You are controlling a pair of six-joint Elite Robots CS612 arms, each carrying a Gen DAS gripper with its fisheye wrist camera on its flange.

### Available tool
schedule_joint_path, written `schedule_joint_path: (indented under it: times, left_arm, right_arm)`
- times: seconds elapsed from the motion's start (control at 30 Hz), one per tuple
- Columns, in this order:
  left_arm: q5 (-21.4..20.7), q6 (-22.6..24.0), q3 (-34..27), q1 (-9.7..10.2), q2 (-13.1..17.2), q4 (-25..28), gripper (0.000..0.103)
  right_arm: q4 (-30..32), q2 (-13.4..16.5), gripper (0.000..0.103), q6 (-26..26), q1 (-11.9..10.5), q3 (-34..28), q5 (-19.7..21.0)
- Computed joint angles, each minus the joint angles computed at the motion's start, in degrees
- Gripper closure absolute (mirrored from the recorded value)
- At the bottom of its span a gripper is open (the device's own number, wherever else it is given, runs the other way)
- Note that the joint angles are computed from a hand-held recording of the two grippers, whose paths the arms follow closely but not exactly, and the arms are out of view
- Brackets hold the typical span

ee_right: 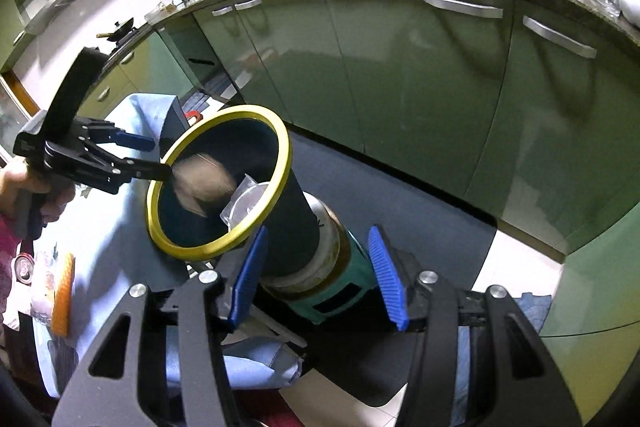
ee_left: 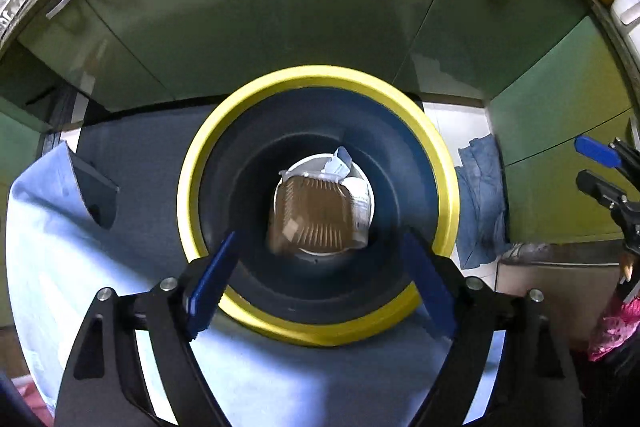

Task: Collect trash
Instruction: 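Move the right tool to the table and grasp the red-and-white milk carton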

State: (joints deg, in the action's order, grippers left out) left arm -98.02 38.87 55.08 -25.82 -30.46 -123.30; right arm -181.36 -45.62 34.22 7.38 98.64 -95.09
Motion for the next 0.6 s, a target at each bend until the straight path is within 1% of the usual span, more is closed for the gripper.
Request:
schedule_joint_path:
  times: [0.1,0.17,0.27,0.3,0.4,0.43,0.47,0.53,0.6]
  left_arm:
    - [-0.94,0.42,2.91,0.50,-2.07,-2.33,0.019]
    - [-2.77,0.10,5.12,1.21,-3.92,-3.71,0.019]
    - [-5.46,-1.00,9.68,2.79,-7.46,-8.10,0.016]
    - [-6.30,-1.56,11.84,3.38,-8.91,-10.61,0.014]
    - [-7.88,-4.49,17.76,5.33,-12.75,-17.90,0.011]
    - [-8.65,-5.77,19.30,6.11,-13.83,-19.25,0.011]
    - [-9.20,-7.01,20.24,6.72,-14.49,-20.37,0.010]
    - [-10.81,-10.19,23.93,8.69,-16.61,-25.50,0.009]
    - [-11.19,-12.76,27.17,10.32,-18.31,-30.43,0.006]
  right_arm:
    - [-0.11,-0.20,0.053,-0.14,0.10,0.05,-0.26]
    - [-0.21,-0.24,0.053,-0.29,0.22,0.03,-0.26]
    - [-0.28,-0.20,0.052,-0.76,0.42,-0.17,-0.02]
    - [-0.20,-0.17,0.049,-0.99,0.47,-0.27,0.03]
    - [0.44,0.04,0.049,-2.20,0.83,-1.05,0.48]
    - [0.69,0.13,0.049,-2.74,0.92,-1.39,0.79]
    - [1.28,0.29,0.049,-3.79,1.14,-2.05,1.21]
    - [2.76,0.68,0.049,-6.55,1.60,-3.72,2.38]
    - [4.75,1.27,0.049,-10.29,2.43,-6.15,3.68]
